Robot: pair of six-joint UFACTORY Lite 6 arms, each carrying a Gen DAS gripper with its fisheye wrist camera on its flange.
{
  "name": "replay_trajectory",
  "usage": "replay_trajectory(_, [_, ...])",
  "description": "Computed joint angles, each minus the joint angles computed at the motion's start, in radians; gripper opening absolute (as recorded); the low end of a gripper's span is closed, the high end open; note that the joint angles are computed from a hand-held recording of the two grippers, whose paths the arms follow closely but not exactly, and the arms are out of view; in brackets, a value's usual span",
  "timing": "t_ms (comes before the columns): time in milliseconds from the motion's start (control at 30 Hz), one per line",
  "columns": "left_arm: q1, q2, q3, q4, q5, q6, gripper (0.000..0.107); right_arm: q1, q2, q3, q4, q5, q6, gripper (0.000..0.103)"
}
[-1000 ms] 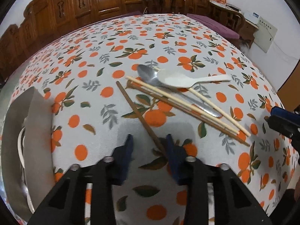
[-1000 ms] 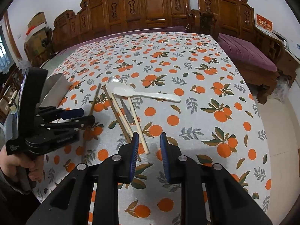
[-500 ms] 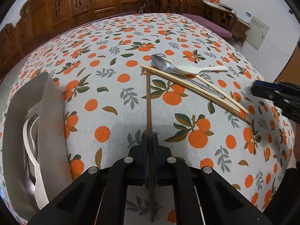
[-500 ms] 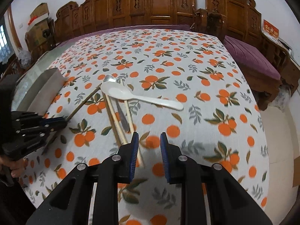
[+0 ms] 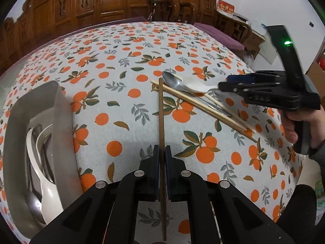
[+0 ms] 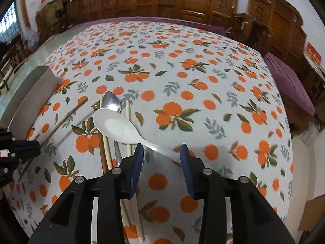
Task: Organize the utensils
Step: 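Grasp a white plastic spoon with the right gripper while the left gripper lifts the chopstick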
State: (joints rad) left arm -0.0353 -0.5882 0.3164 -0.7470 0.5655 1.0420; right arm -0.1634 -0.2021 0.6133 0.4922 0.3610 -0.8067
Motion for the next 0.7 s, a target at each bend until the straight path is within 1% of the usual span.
replay_trajectory(67, [0.027,-0.011,0.008,-0.013,0.027,0.021,0.005,0.035,0.027,0.019,-0.085,-0.016,0.079,0.04])
replay_trajectory(233, [0.08,-0.04,0.025,-0.032,0.084,0.058,0.005,0.078,0.1,0.082,-0.157,0.002,0.137,0.04])
replay_trajectory(333, [0.108,-0.049,0.034,-0.043,0.11,0.077,0.005,0.099,0.145,0.11,-0.239,0.005,0.212,0.04])
replay_trajectory(367, [0.114,-0.05,0.037,-0.045,0.116,0.081,0.005,0.097,0.161,0.117,-0.242,0.009,0.213,0.04])
replay_trajectory(433, [0.129,-0.052,0.043,-0.049,0.13,0.091,0.005,0.08,0.172,0.124,-0.185,0.019,0.155,0.04])
replay_trajectory(500, [0.139,-0.052,0.048,-0.053,0.141,0.097,0.005,0.08,0.175,0.127,-0.181,0.023,0.152,0.04])
replay_trajectory(533, [0.145,-0.05,0.052,-0.055,0.147,0.101,0.005,0.08,0.176,0.128,-0.182,0.023,0.151,0.038])
replay_trajectory(567, [0.153,-0.051,0.057,-0.056,0.154,0.105,0.005,0.074,0.18,0.133,-0.159,0.033,0.124,0.031])
replay_trajectory(600, [0.157,-0.058,0.056,-0.055,0.16,0.104,0.005,0.069,0.185,0.139,-0.132,0.049,0.096,0.028])
replay_trajectory(667, [0.172,-0.065,0.063,-0.057,0.176,0.11,0.005,0.078,0.183,0.138,-0.133,0.057,0.104,0.015])
replay_trajectory(700, [0.18,-0.069,0.066,-0.057,0.185,0.112,0.005,0.089,0.176,0.132,-0.143,0.055,0.119,0.013])
